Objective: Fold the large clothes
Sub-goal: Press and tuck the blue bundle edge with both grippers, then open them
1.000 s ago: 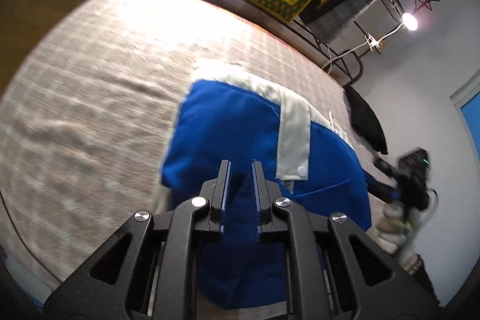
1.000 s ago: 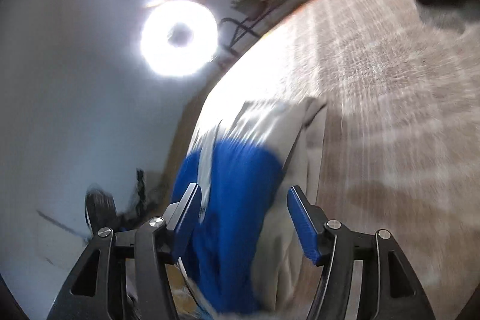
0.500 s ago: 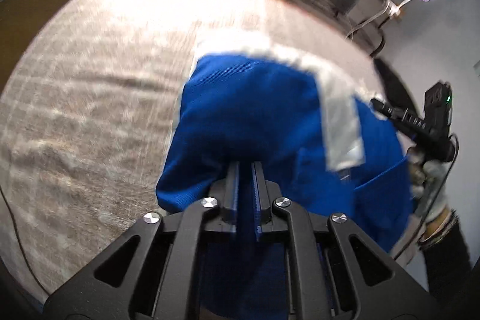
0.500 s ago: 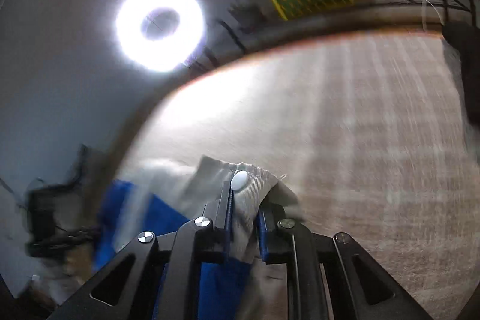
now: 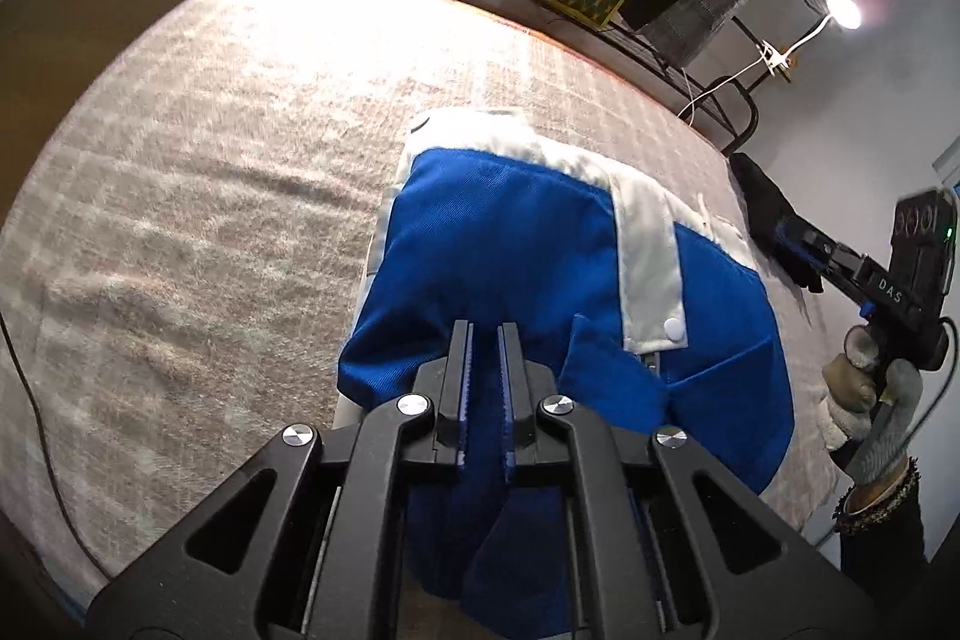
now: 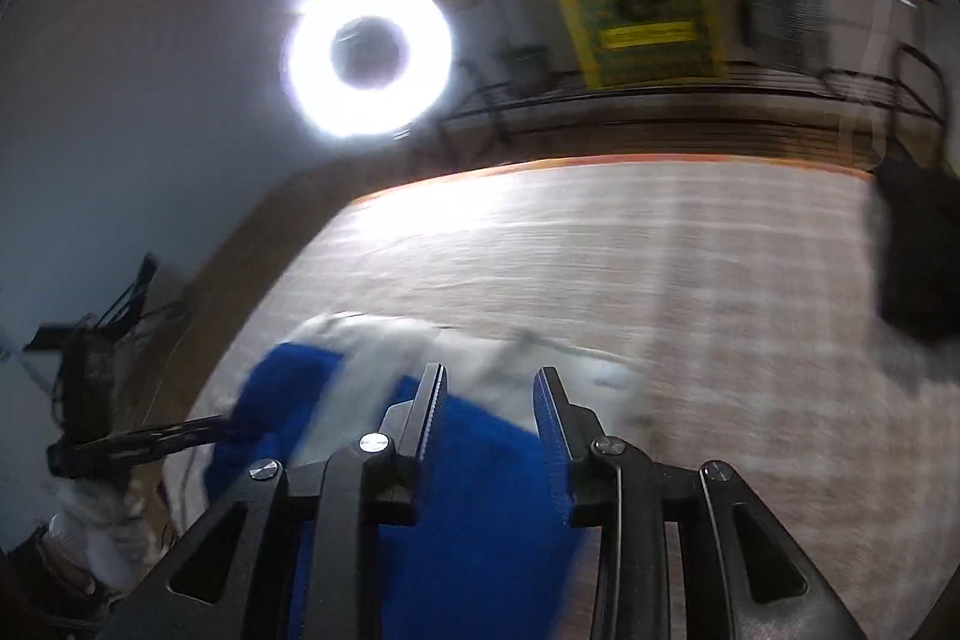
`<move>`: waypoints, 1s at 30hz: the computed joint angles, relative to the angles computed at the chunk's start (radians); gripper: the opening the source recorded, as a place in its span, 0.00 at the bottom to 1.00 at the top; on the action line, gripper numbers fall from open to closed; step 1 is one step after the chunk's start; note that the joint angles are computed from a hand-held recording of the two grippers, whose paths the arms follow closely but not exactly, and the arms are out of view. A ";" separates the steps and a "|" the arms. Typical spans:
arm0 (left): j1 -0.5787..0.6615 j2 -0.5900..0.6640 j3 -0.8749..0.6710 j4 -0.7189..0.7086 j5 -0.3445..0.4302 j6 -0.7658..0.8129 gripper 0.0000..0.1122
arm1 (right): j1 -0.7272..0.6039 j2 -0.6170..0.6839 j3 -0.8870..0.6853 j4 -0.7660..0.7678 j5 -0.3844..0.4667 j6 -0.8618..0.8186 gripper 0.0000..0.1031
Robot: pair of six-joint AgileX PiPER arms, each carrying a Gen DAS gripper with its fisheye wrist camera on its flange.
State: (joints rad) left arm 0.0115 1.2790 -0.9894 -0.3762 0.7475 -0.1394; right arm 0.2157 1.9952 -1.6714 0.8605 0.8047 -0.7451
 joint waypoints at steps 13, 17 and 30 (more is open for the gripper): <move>0.100 0.124 0.040 -0.167 -0.030 0.209 0.02 | 0.140 0.321 -0.394 -0.314 0.119 0.295 0.27; 0.097 0.080 0.013 -0.123 0.012 0.163 0.02 | 0.134 0.218 -0.287 -0.313 0.088 0.310 0.27; 0.369 0.163 0.010 -0.552 0.232 0.460 0.60 | -0.278 -0.180 0.537 0.316 0.186 -0.206 0.74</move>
State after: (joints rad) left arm 0.3808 1.4417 -0.9795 -0.9283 0.9800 0.3204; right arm -0.0627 1.8148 -1.1344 1.1768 0.9906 -0.9511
